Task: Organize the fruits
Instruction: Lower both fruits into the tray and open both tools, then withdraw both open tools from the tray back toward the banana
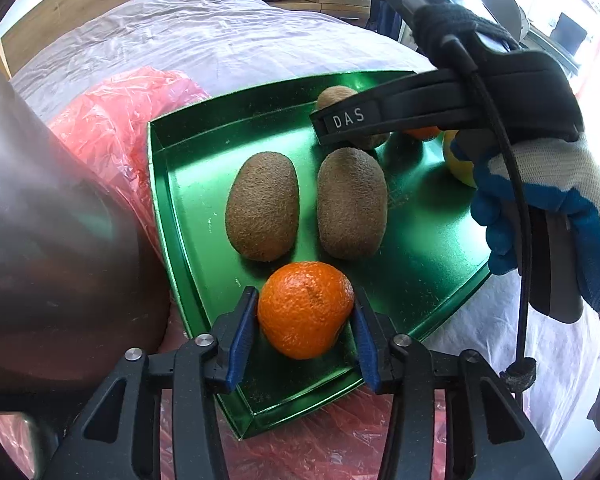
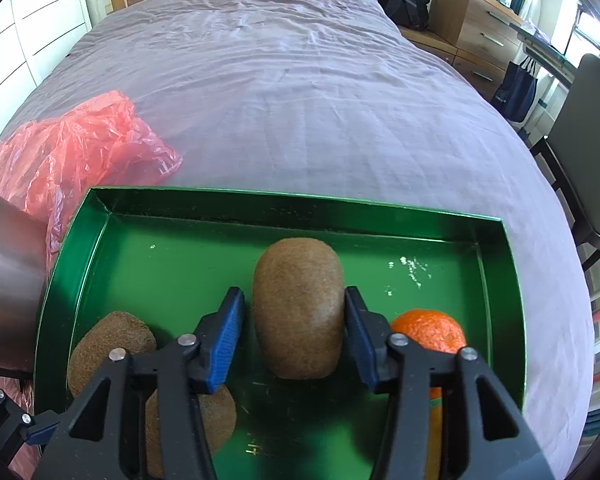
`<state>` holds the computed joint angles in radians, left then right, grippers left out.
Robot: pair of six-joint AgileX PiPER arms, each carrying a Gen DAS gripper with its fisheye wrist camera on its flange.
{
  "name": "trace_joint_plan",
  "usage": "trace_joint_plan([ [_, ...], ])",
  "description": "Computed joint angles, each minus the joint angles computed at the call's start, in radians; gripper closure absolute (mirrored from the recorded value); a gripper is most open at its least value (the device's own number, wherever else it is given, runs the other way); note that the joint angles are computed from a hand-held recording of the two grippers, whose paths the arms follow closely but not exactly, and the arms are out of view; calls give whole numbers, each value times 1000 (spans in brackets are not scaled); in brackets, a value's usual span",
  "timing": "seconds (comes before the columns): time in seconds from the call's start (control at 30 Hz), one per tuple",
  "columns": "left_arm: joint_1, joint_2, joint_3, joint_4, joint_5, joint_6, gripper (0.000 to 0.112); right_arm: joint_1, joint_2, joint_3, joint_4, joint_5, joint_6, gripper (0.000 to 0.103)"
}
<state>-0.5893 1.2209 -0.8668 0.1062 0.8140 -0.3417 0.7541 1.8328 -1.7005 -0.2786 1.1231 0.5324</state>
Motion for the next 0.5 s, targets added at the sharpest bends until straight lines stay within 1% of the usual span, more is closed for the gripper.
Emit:
trace_joint_plan([
  [0.03,1,3,-5,5,-2,-2,66,1,-2,-1,-3,3,2,87],
  [0.17,-20,-27,-8,31,6,-14,65,15,-39,-3,-22,12,26,78],
  [0.33,-82,-81,-17,76,32,-52,63,50,-116,14,-64,35,83,74],
  [0.37,-106,-98,-17,96,38,-66,63,59,-139,26,-75,43,103,69],
  [0.4,-125,-112,-17,109,43,-75,61,64,-159,37,-80,48,121,60],
  [0.43,-149,-128,-16,122,50,-86,61,71,-181,50,-85,55,142,57],
  [0.5,-202,-165,-14,151,71,-112,60,91,-220,72,-102,84,179,57],
])
